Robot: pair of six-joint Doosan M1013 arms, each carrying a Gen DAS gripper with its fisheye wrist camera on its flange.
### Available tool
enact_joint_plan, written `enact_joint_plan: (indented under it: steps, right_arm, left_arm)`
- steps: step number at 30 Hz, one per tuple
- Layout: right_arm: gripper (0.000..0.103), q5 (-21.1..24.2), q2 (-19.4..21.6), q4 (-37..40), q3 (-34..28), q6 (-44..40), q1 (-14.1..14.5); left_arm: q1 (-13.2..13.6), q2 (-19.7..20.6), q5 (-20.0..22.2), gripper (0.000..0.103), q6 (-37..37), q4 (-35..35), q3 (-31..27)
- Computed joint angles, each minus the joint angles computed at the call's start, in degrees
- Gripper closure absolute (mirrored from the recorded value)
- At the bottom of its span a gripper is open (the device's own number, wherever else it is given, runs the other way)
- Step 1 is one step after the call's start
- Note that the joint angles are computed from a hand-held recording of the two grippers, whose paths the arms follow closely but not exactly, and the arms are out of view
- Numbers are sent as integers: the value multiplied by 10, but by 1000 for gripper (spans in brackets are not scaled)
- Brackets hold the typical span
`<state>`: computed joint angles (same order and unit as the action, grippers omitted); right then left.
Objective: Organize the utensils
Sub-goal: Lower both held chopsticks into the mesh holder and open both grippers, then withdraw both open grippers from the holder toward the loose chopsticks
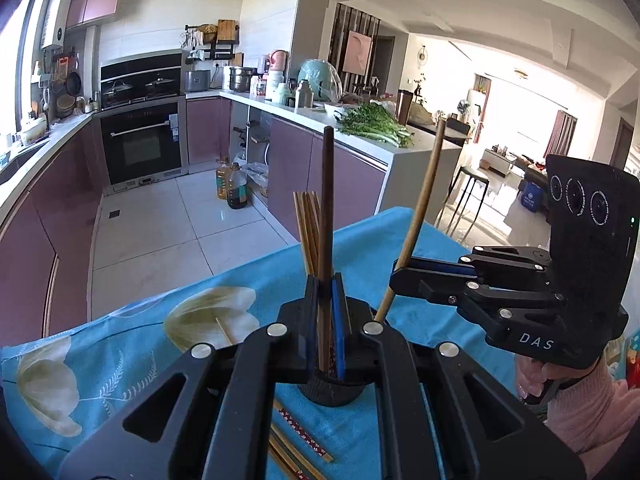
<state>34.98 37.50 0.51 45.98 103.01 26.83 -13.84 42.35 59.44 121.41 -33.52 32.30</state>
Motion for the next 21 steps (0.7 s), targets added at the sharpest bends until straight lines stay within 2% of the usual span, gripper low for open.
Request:
enact_joint_plan:
  steps: [4, 5, 7, 12, 13, 15, 18, 21]
  right_arm:
    - [97, 34, 16, 16, -21, 5, -3]
    - [97, 43, 20, 17, -28, 8, -4]
    - [97, 53, 26, 14, -36, 18, -5]
    - [93, 53, 30, -3, -38, 58, -5]
    - [88, 47, 27, -9, -33, 68, -5]
    - [85, 38, 22, -17, -23, 75, -3]
    - [84, 17, 11, -23, -2, 79, -2]
    - [79, -7, -4, -25, 23, 69, 3]
  left_arm:
    - [-2, 25, 38, 96, -20, 21, -37]
    - [-1, 43, 59, 96, -32, 27, -72]
    - [0, 61, 79, 95, -45, 34, -100]
    - [2, 67, 67, 91, -69, 41, -97]
    - [3, 64, 62, 89, -68, 37, -90]
    - [7, 52, 41, 81, -59, 27, -65]
    - [13, 31, 8, 80, -48, 6, -22]
    - [20, 12, -21, 79, -32, -18, 19]
